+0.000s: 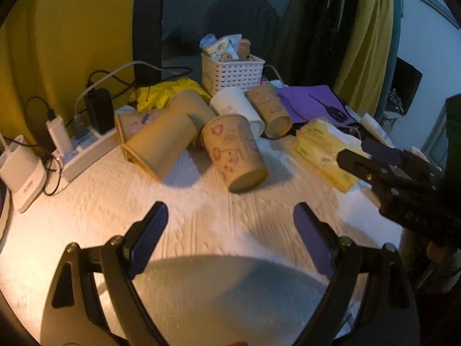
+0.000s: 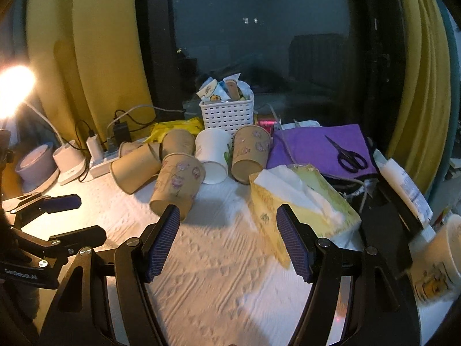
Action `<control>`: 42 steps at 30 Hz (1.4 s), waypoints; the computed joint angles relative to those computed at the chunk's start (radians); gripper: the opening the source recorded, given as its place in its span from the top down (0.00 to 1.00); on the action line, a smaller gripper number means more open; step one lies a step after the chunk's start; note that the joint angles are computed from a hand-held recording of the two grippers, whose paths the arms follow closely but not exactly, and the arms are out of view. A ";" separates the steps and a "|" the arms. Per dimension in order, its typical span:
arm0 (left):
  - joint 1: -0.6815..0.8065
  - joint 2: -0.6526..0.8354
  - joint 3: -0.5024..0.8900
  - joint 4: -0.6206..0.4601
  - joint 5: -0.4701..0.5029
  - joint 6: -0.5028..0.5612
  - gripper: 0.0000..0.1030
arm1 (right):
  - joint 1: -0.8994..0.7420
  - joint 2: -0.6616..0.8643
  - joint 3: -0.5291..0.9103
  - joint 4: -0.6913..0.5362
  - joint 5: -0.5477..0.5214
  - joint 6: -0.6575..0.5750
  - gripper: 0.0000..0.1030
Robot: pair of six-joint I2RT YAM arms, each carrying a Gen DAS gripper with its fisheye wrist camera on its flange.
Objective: Flip cup upright
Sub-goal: 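Move the right gripper toward the tan paper cups lying on their sides, then grasp a tan paper cup with pink drawings by its side with the right gripper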
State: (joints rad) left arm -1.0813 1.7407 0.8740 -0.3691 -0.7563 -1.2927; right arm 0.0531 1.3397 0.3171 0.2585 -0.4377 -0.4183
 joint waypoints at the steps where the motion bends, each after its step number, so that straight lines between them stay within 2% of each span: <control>1: 0.023 0.001 -0.005 0.026 0.013 0.029 0.13 | 0.005 0.028 0.013 0.016 0.002 0.001 0.29; 6: 0.142 0.012 -0.018 0.165 0.104 0.168 0.13 | 0.024 0.119 0.061 0.066 0.012 0.005 0.29; 10: 0.214 0.052 0.022 0.216 0.166 0.267 0.13 | 0.027 0.164 0.095 0.071 0.028 0.015 0.29; 12: 0.250 0.073 0.039 0.238 0.218 0.289 0.13 | 0.029 0.179 0.108 0.074 0.041 0.021 0.29; 15: 0.279 0.098 0.063 0.236 0.227 0.307 0.13 | 0.031 0.196 0.130 0.076 0.047 0.021 0.29; 23: 0.333 0.165 0.085 0.282 0.306 0.345 0.14 | 0.051 0.250 0.181 0.086 0.069 0.025 0.29; 25: 0.344 0.182 0.089 0.296 0.326 0.353 0.20 | 0.052 0.253 0.181 0.083 0.072 0.023 0.29; 26: 0.347 0.191 0.093 0.295 0.335 0.355 0.29 | 0.053 0.252 0.181 0.081 0.073 0.022 0.29; 27: 0.351 0.197 0.095 0.299 0.346 0.358 0.32 | 0.052 0.251 0.180 0.078 0.075 0.020 0.29; 29: 0.354 0.202 0.092 0.314 0.353 0.365 0.33 | 0.053 0.243 0.180 0.068 0.079 0.019 0.29; 35: 0.323 0.155 0.044 0.332 0.334 0.338 0.36 | 0.047 0.151 0.152 0.003 0.076 0.015 0.29; 42: 0.200 0.035 -0.044 0.300 0.276 0.263 0.36 | 0.051 -0.026 0.075 -0.107 0.070 0.014 0.29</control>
